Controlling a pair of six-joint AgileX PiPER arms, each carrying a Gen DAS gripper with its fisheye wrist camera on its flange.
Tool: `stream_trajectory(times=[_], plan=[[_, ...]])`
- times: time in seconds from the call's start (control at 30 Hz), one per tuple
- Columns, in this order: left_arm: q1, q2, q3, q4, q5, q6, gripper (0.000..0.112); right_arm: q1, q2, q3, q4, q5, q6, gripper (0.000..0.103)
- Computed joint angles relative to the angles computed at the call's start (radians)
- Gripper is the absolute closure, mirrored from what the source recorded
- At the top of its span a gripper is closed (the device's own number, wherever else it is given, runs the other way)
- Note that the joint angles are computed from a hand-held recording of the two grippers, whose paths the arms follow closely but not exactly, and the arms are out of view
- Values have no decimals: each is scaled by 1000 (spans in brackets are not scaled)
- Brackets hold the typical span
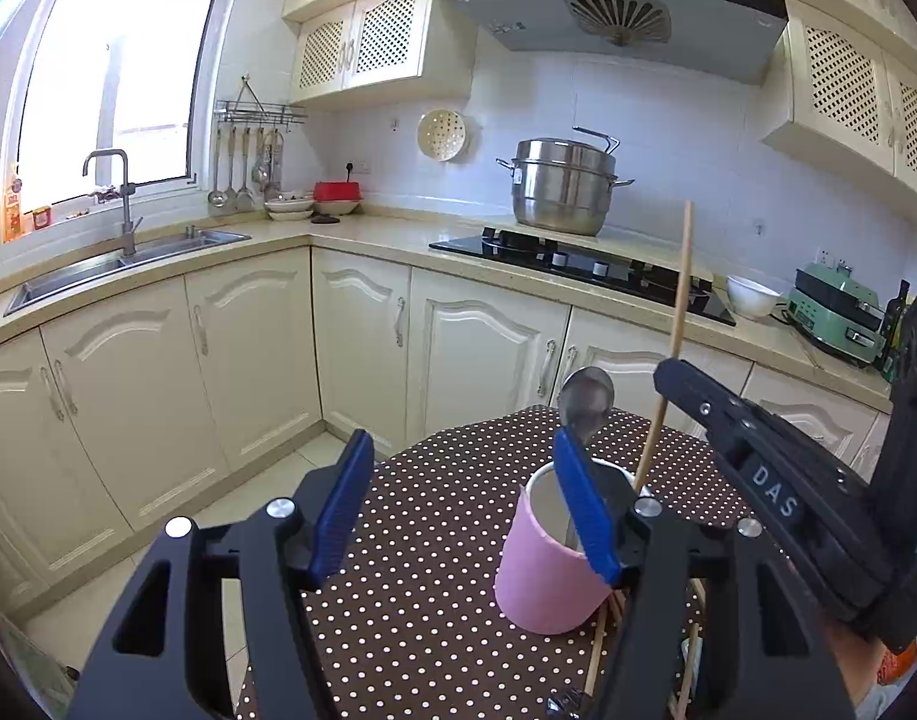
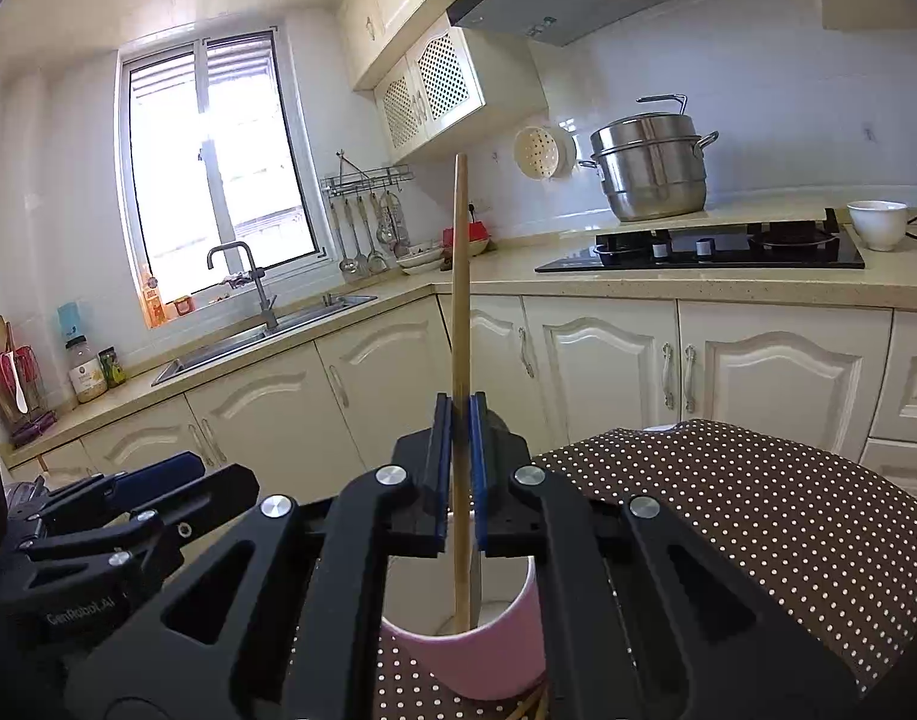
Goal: Organize utensils
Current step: 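Lift and drop the spoon into the pink cup while the right tool drops its chopstick in, then grasp the dark fork with the left tool while the right tool grasps another chopstick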
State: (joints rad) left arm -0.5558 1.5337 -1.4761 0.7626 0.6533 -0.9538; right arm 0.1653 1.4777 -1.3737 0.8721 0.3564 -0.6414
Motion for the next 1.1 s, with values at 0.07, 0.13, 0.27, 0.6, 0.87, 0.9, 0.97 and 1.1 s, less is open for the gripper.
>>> stream_trajectory(times=[0.07, 0.13, 0.27, 0.6, 0.87, 0.9, 0.97, 1.1], plan=[[-2, -5, 3, -3, 4, 1, 50, 7, -25, 26, -49, -6, 44, 96], [-10, -18, 10, -4, 13, -2, 50, 11, -43, 42, -100, -4, 96, 96], [-26, -49, 33, 5, 31, -12, 50, 18, -71, 62, -191, 13, 191, 95], [-93, -143, 95, 25, 102, -26, 47, 21, -200, 143, -271, 21, 274, 48], [-77, -204, 122, -253, 135, 183, 45, -41, -330, 194, -402, 120, 383, 45], [-67, -203, 118, -322, 147, 236, 45, -44, -343, 198, -434, 142, 404, 44], [-63, -194, 117, -392, 173, 282, 45, -49, -367, 212, -479, 171, 429, 43], [-38, -137, 99, -586, 241, 401, 45, -81, -392, 240, -523, 254, 434, 41]])
